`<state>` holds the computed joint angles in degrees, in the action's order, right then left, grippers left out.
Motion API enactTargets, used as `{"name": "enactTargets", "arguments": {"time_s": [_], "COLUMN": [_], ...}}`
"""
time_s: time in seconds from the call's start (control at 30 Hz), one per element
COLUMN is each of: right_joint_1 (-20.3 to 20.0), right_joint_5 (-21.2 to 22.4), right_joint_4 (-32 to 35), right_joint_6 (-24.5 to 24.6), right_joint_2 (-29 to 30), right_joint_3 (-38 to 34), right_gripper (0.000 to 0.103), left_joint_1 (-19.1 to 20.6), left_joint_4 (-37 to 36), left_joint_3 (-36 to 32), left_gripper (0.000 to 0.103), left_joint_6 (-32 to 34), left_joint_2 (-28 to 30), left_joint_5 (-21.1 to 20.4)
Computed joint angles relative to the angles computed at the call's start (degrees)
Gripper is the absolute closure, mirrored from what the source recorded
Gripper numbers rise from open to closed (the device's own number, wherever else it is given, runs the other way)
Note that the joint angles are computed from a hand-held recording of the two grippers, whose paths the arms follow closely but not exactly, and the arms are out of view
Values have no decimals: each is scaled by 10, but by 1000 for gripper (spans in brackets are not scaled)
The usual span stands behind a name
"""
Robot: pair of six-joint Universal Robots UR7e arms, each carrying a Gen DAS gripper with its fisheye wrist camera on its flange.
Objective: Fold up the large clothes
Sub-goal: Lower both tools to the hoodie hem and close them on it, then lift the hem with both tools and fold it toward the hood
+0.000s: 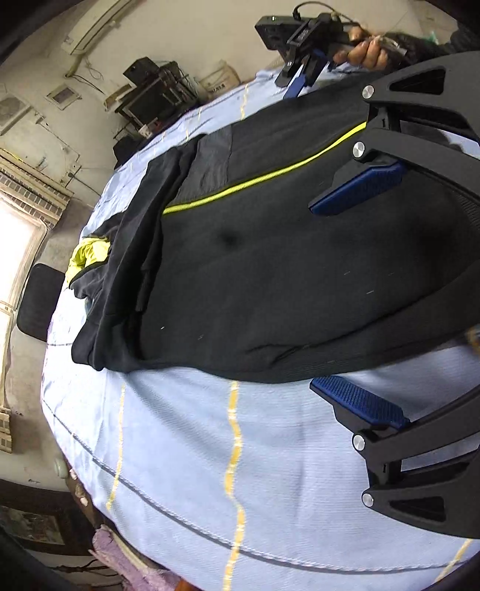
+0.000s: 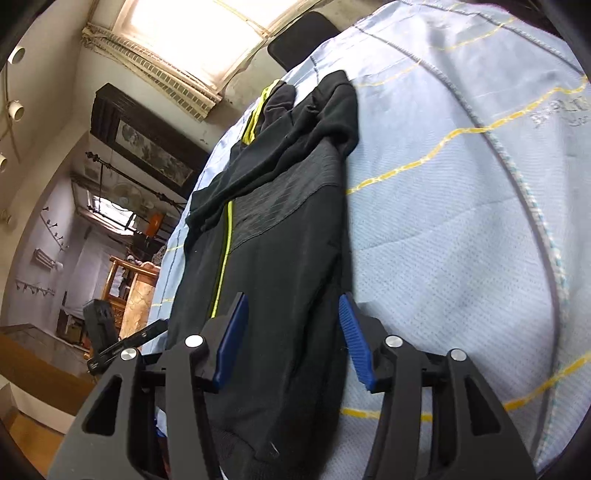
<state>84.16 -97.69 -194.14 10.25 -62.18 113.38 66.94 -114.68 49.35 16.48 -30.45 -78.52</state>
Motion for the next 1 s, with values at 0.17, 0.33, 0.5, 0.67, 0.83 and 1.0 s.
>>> {"name": "enactTargets", "arguments": {"time_s": [0.17,0.33,0.5,0.67,0.83,1.0], "right_joint_1": [-6,8,29,36,40,32], "right_joint_5": [21,24,10,-18,-36,14], "right_joint_4": [37,64,70,62,52,37], "right_joint_6": [4,-12,-40,-42,-48,-47], "right_joint_2": [-11,-11,-9,-3,-4,-12], "right_joint_3": [15,24,41,38,45,46], "right_gripper": [53,54,55,67,81,89], "left_joint_1": [5,2,4,5,8,9], "left_joint_4": [12,5,-5,-13,-10,-15], "left_joint_3": [45,110,139,120,113,106], "left_gripper": [15,15,16,42,77,93], "left_joint_6": [4,29,52,40,33,31], "left_joint_2": [-34,-72,-88,-72,-70,-75], "left_joint_5": [-41,-59,-77,-77,-61,-78]}}
